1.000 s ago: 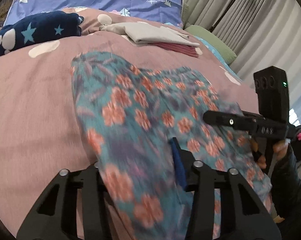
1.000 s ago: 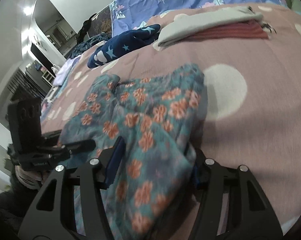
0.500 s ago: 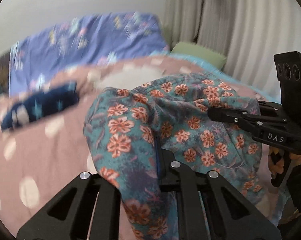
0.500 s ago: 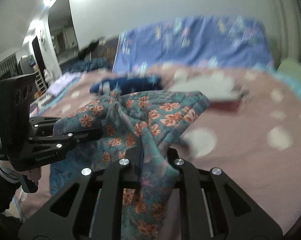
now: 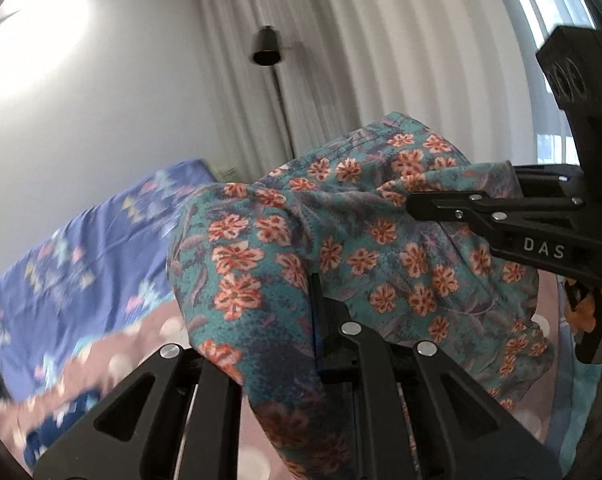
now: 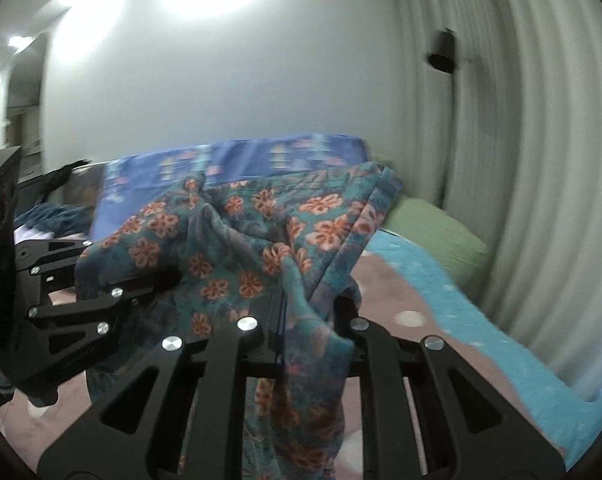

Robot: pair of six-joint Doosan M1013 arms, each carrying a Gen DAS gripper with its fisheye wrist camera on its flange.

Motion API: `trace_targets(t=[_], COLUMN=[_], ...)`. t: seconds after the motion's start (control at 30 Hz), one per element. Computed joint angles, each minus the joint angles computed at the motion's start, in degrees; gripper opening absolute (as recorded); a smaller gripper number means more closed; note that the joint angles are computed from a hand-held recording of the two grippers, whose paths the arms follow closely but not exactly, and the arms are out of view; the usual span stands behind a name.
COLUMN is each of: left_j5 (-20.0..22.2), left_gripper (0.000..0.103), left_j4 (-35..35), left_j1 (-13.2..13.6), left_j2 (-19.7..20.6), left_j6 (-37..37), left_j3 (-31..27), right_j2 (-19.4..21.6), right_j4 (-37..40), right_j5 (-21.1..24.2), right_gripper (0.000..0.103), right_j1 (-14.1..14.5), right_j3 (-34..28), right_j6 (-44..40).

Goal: Fold small clothes
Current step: 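Grasp the folded shirt with both grippers and lift it off the bed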

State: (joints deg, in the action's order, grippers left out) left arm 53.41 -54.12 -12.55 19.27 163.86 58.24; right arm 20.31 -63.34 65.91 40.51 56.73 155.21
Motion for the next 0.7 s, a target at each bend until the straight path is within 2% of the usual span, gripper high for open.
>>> trace_targets(t=[0.07,0.2,0.37,0.47,0.57,0.6,0.63,0.67,0.7], left_j5=[-0.45,-1.85,-4.11,-5.84,-10.37,-11.85,-13.06,-13.14,-11.79], left_gripper=[0.012,0.012,0.015,0.015,0.024,0.029,0.031,0.032,0.036], left_j4=[3.98,9.73,14.89,18.52,21.07,23.32,25.73,27.59,30.01], left_j1=[-3.21,-7.66,-11.00,-12.46,-13.61,-14.16,-14.54,-14.59,-14.59], left_j2=[2.20,6.68,11.74,14.24,15.75,16.54,17.03,17.20,17.74], left_j6=[-1.85,-4.17,-6.04,-7.16,-6.37,-7.45,-8.83,-10.49,-13.12], left_j3=[-3.68,-9.94,-15.44,-17.75,-17.98,-18.56,-18.69,-18.29,-18.60], right_j2=[-1.38,-2.32,-1.17,0.26,2.26,2.72,3.46,4.37,5.24], right_j4=[0.66,1.51,3.46,5.23,4.36,3.88,2.94,1.80,1.03], right_j5=[1.06,2.37,2.96,3.30,3.86,3.84,4.44,6.58,10.35], right_gripper=[0.013,0.013,0.013,0.013,0.015,0.018,0.031,0.053,0.060], right_j1=[-2.41,-6.17,-11.58,-13.72,-15.09,-15.15,-15.64,-15.91,-15.76], right_j3=[1.33,2.56,2.44,1.79,0.72,0.63,0.63,0.54,0.15], right_j6=[1.45,3.07,4.01,4.02,4.92,5.54,6.40,7.31,7.87])
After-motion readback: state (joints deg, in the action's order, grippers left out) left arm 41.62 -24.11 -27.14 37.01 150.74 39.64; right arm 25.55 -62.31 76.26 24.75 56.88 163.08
